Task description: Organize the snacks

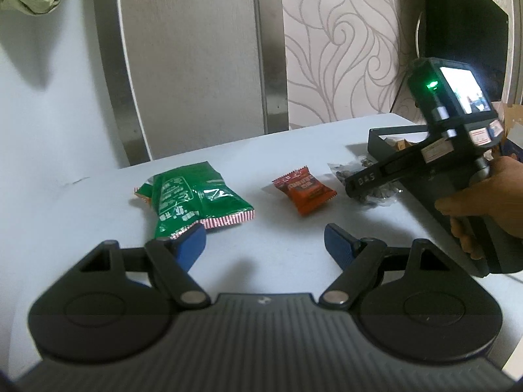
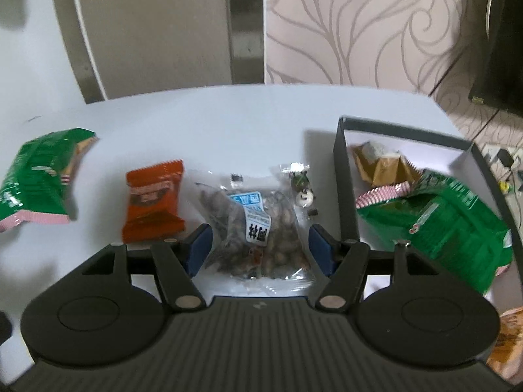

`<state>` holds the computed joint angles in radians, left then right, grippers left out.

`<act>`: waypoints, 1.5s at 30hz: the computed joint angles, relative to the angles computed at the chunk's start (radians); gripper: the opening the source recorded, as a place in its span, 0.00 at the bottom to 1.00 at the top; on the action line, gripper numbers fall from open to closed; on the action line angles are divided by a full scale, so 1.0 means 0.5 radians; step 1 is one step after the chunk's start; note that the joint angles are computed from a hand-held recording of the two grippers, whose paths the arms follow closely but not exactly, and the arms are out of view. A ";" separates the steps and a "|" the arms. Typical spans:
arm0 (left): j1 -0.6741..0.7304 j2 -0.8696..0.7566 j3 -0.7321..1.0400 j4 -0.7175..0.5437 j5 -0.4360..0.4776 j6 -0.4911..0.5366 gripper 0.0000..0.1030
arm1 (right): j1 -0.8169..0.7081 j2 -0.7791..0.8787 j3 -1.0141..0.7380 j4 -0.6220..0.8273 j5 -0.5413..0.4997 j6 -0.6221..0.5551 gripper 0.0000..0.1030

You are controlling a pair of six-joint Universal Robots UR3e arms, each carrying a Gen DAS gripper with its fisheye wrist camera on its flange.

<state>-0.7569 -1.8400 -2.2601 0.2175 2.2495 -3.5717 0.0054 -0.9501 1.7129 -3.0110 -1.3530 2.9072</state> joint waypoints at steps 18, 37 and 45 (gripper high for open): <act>0.151 -0.257 0.303 0.017 -0.283 0.096 0.79 | -0.232 -0.508 0.917 -0.295 0.307 -0.477 0.59; 0.438 -1.113 1.659 -0.377 -1.012 0.672 0.79 | -0.499 -1.227 1.682 -0.207 0.446 -0.851 0.59; 0.562 -1.212 1.829 -0.487 -1.260 0.885 0.76 | -0.624 -1.359 1.700 -0.020 0.497 -0.944 0.59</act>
